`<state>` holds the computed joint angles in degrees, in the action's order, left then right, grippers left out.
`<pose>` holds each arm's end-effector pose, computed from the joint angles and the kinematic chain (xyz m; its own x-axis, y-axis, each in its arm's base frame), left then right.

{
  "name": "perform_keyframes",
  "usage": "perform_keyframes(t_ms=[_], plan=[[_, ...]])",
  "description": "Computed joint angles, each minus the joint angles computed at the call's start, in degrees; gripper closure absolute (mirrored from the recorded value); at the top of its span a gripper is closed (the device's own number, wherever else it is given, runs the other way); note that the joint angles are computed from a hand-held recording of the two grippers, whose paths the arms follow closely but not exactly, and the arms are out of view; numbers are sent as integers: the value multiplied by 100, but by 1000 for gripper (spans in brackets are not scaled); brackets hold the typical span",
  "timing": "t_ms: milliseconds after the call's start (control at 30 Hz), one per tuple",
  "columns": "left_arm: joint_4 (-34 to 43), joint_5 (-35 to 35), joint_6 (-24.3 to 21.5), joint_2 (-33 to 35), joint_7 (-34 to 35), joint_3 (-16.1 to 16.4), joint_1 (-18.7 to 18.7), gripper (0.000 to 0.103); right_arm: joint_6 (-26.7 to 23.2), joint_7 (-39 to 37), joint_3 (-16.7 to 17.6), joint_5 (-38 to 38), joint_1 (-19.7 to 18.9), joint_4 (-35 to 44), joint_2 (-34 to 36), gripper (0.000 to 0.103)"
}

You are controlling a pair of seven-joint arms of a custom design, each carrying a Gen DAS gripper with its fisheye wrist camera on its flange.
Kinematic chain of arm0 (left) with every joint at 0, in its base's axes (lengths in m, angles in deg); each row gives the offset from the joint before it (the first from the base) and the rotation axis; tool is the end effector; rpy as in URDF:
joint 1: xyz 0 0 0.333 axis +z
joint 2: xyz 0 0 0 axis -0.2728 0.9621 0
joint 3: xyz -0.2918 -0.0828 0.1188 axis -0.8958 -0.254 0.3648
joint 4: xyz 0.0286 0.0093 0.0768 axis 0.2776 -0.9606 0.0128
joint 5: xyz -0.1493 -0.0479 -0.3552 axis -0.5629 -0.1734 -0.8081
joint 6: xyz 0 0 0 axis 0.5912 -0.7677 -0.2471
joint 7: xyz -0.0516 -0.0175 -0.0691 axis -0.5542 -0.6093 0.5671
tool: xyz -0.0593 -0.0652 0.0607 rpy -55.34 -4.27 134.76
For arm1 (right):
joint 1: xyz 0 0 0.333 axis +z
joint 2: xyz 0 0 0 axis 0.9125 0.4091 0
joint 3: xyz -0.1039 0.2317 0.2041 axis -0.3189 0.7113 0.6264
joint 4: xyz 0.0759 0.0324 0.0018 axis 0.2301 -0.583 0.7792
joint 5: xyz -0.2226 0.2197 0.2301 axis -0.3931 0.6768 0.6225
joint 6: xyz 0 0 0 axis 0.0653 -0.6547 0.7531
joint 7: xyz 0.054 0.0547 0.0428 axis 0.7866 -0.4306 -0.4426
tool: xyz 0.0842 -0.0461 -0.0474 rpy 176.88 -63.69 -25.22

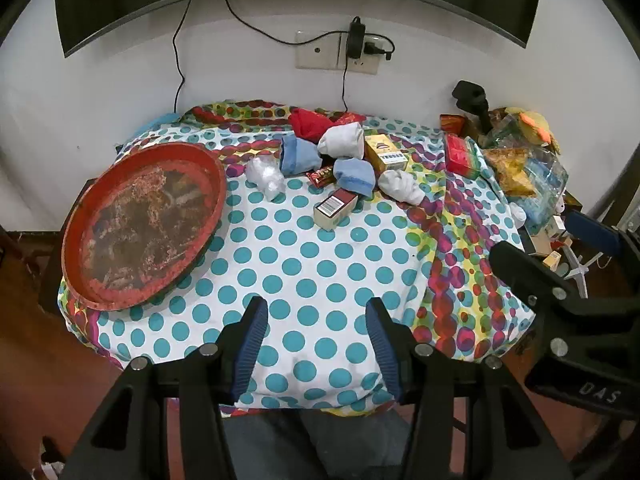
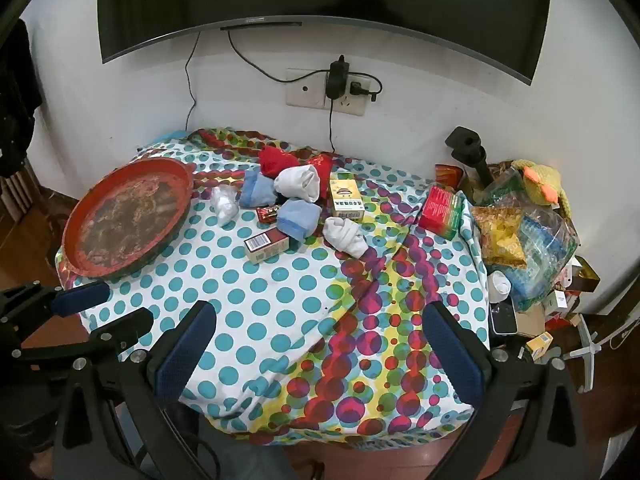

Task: Organize objects
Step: 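Move the left gripper toward the small red-and-white box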

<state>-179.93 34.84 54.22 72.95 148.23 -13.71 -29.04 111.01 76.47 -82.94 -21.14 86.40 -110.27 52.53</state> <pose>0.5620 -0.2715 0.5655 -0.2184 -0.9741 0.0592 -0.8213 0.1507 -0.5503 0.5482 0.2655 0.5838 0.0105 -0.9969 0.0781 -0.7503 -0.0595 -0.6584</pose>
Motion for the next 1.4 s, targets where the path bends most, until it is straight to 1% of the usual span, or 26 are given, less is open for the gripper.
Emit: perform_keyframes(t_ms=[200, 333, 467, 533, 667, 833, 867, 933, 967, 1033, 1067, 1100, 1133, 1167, 1233, 1300, 1400], plan=[[-105, 175, 118, -115, -6, 0, -17, 51, 72, 93, 7, 0, -5, -91, -40, 0], [-64, 252, 102, -87, -19, 4, -22, 51, 48, 50, 6, 68, -17, -52, 3, 0], [60, 97, 15, 32, 125, -1, 5, 51, 94, -30, -20, 122, -28, -26, 55, 0], [107, -49, 3, 99, 278, -5, 31, 51, 129, -142, -49, 229, -42, 25, 127, 0], [231, -58, -33, 264, 345, 2, 39, 51, 204, -344, -129, 425, -66, 60, 254, 0], [487, -38, -144, 578, 400, 23, 68, 51, 578, -914, -229, 982, -168, 55, 463, 2], [559, 2, -181, 655, 369, 36, 65, 51, 665, -1057, -248, 1100, -185, 71, 525, 5], [742, 107, -279, 839, 285, 69, 57, 51, 809, -1494, -272, 1490, -254, 152, 710, 14], [838, 104, -342, 923, 299, 70, 70, 51, 881, -1704, -283, 1690, -282, 177, 792, 20], [1046, 27, -476, 1115, 319, 63, 104, 51, 872, -2078, -323, 2056, -338, 364, 1056, 21], [1154, -35, -524, 1219, 335, 56, 128, 51, 867, -2230, -352, 2186, -351, 443, 1169, 28], [1285, -81, -592, 1341, 337, 56, 143, 51, 866, -2317, -401, 2247, -347, 535, 1292, 32], [1417, -110, -688, 1455, 322, 59, 149, 51, 906, -2472, -423, 2366, -372, 624, 1425, 34], [1564, -149, -794, 1580, 325, 58, 160, 51, 900, -2593, -459, 2447, -382, 751, 1580, 38], [1903, -112, -1010, 1859, 307, 85, 134, 51, 812, -2774, -520, 2612, -398, 1007, 1838, 39], [2292, 30, -1262, 2158, 300, 129, 60, 51, 827, -2845, -608, 2698, -381, 1216, 2063, 41], [2757, 169, -1420, 2525, 345, 162, -18, 51, 654, -3077, -646, 2915, -418, 1747, 2509, 43]])
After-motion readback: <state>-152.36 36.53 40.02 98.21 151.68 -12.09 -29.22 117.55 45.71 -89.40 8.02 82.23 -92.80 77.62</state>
